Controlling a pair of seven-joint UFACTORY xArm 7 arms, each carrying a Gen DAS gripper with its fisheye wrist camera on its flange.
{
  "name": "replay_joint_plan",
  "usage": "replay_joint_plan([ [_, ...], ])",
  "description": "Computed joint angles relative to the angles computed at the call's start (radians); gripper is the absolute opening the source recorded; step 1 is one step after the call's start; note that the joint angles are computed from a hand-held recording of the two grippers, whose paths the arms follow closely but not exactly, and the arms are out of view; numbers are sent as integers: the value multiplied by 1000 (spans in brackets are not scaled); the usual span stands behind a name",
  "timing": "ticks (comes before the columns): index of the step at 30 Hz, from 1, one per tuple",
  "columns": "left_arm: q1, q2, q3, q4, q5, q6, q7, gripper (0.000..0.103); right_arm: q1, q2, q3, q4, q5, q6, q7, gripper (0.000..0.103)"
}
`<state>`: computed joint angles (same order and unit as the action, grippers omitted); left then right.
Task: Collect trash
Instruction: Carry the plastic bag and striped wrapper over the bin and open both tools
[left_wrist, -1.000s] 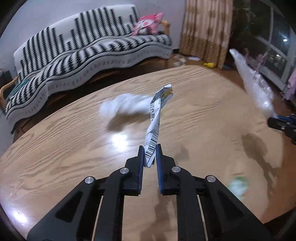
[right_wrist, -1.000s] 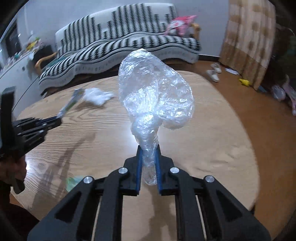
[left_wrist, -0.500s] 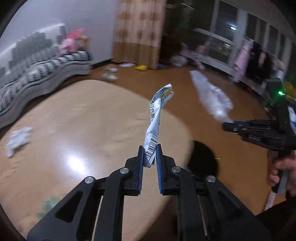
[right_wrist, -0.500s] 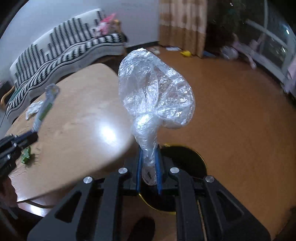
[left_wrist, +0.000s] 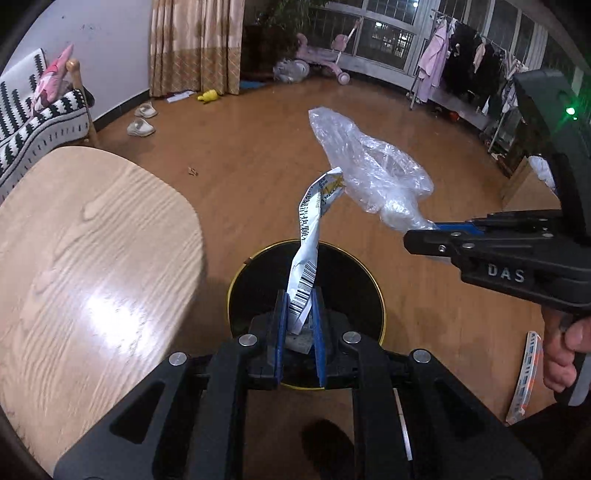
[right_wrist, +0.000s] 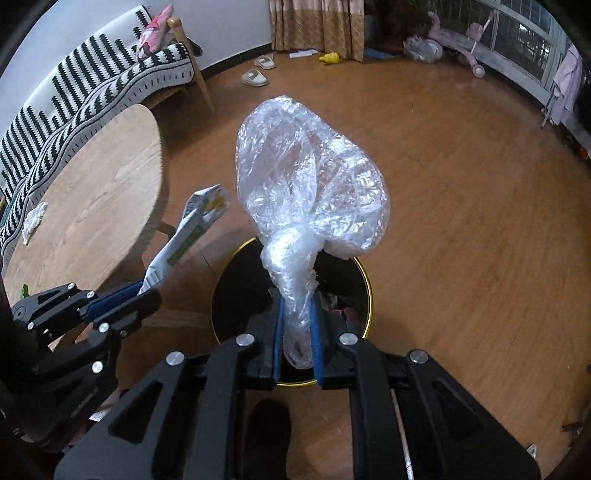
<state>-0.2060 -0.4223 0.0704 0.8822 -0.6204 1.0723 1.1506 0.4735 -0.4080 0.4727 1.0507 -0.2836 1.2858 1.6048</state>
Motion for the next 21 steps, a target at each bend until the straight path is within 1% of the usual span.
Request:
replay_joint_plan([
  [3, -4, 11, -11, -8, 5, -20, 5, 12, -4, 22, -12, 8, 6, -17, -4, 13],
  [6, -10, 38, -26, 0, 15, -30, -13, 14, 0, 9, -24, -7, 17, -25, -11, 13],
  [7, -11, 38, -31, -3, 18, -37, -17, 16, 0, 10, -26, -8, 21, -27, -15, 13],
  [9, -12, 47, -34, 3, 26, -36, -22, 25, 1, 12, -27, -12, 29, -34, -21, 13],
  [10, -12, 49, -31, 6, 25, -32, -24, 34, 3, 14, -30, -14, 36, -37, -27, 13],
  [11, -11, 43, -29, 2, 22, -29, -24, 40, 4, 18, -32, -15, 41, -41, -32, 13],
  [12, -11, 41, -23, 6, 15, -26, -20, 43, 6, 19, -33, -19, 48, -44, -34, 13],
  [14, -8, 40, -14, 18, 6, -13, -16, 51, 9, 27, -41, -24, 63, -53, -47, 13],
  [16, 0, 36, -1, 29, -2, 3, -8, 57, 11, 37, -46, -24, 72, -60, -58, 13],
  [21, 25, 33, 16, 59, -14, 32, -13, 61, 16, 60, -49, -10, 74, -63, -65, 13],
])
